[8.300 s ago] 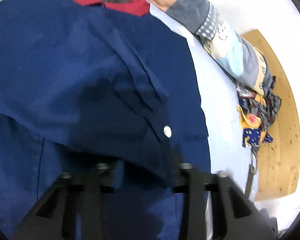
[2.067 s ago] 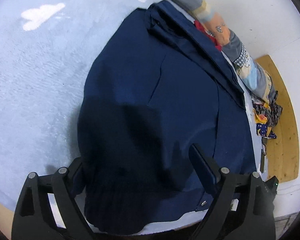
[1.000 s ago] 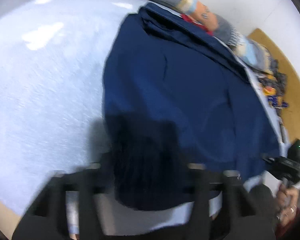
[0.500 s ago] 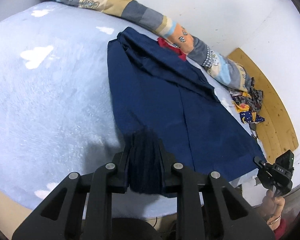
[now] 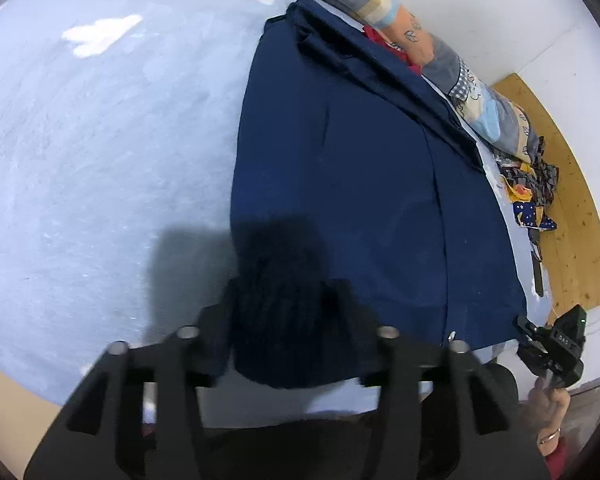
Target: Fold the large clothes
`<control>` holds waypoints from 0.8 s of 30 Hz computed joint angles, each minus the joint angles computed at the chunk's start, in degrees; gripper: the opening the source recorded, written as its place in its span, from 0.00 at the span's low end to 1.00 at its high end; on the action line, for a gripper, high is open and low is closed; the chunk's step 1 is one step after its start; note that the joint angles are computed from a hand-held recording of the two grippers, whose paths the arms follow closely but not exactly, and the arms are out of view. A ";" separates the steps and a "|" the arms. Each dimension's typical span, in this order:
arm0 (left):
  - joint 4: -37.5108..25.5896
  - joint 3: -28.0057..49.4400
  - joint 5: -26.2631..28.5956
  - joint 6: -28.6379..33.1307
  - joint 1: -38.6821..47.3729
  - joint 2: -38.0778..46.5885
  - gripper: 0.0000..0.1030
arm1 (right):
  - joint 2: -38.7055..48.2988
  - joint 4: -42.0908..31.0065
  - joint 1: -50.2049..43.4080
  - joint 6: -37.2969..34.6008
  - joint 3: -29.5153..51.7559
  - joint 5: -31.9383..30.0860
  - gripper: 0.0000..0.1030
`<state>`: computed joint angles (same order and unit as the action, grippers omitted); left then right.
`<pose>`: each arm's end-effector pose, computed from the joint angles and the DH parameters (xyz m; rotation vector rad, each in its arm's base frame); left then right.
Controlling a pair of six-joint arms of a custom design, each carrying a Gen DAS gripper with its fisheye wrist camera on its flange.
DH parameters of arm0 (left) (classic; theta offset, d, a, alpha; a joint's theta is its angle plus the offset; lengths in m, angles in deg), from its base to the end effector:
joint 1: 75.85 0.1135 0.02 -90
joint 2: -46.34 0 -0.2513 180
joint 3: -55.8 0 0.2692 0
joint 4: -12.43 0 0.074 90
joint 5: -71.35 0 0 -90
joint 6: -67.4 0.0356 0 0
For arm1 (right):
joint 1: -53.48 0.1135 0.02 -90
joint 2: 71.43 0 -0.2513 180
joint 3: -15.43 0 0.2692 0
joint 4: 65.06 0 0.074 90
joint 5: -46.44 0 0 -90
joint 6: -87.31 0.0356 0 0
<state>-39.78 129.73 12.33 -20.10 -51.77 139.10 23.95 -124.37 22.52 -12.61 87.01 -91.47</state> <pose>0.3004 0.1142 0.1788 -0.3736 2.6120 -0.6097 0.2722 -0.1325 0.1579 0.4000 2.5291 1.0118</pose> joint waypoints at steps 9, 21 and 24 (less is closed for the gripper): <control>-0.33 0.05 8.17 5.51 1.23 3.26 0.83 | 10.54 -0.60 -10.69 -5.10 3.02 -5.74 0.50; 11.70 -1.25 -2.93 -10.40 -5.52 -0.09 0.19 | 1.86 15.48 0.59 6.52 -2.44 -8.77 0.08; 12.20 -2.25 -0.52 -10.48 -4.76 -2.71 0.18 | -2.69 13.45 -1.06 4.91 -3.34 -11.14 0.07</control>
<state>-27.58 127.48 11.81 -30.58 -56.53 136.39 21.27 -110.92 21.46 -7.69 83.67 -102.62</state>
